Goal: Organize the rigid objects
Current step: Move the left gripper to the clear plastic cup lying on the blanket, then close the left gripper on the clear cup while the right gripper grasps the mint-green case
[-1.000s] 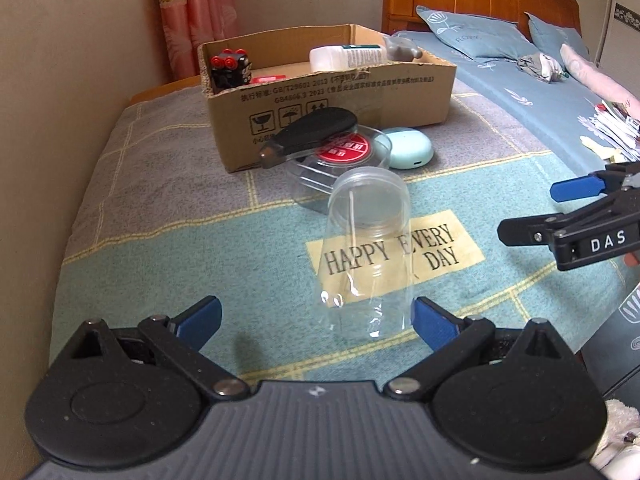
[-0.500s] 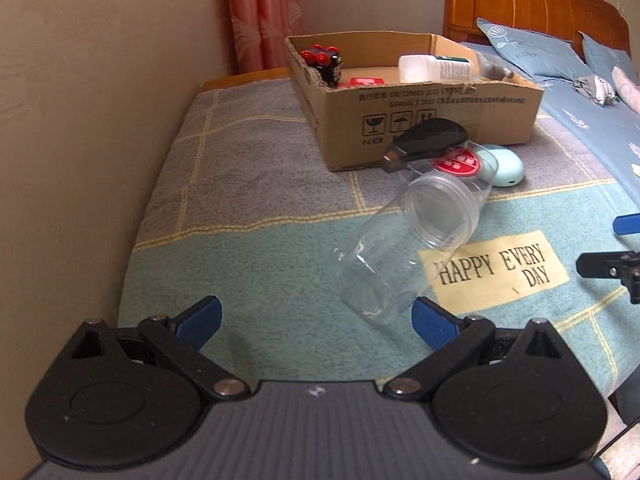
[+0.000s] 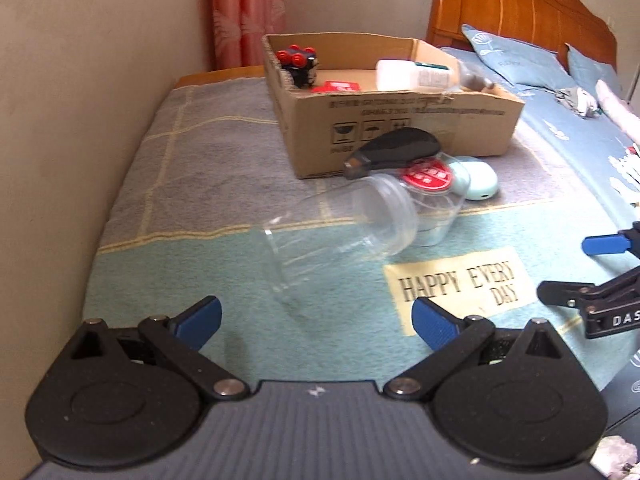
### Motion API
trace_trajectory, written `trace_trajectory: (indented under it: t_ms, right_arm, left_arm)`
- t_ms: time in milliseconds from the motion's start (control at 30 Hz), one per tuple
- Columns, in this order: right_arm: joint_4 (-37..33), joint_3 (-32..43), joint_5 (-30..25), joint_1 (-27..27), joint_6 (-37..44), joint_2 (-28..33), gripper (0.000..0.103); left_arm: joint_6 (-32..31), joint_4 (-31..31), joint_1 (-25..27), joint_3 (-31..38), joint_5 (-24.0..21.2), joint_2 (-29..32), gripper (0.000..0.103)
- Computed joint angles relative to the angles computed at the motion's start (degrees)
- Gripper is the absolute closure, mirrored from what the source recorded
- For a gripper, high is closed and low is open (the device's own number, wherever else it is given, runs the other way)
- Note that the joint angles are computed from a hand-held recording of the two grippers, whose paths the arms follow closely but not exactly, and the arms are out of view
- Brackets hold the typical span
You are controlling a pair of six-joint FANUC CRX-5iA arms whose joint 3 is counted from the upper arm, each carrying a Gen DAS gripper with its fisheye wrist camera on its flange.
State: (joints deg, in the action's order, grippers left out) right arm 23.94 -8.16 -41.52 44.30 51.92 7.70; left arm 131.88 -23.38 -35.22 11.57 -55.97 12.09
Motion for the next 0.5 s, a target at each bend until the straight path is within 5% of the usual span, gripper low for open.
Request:
trace_trajectory:
  t_ms: [500]
  right_arm:
    - [-1.04,0.23,0.27,-0.27,1.96,-0.08,0.0]
  left_arm:
    - [2.66,-2.15,1.22,4.8,1.95,4.58,0.002]
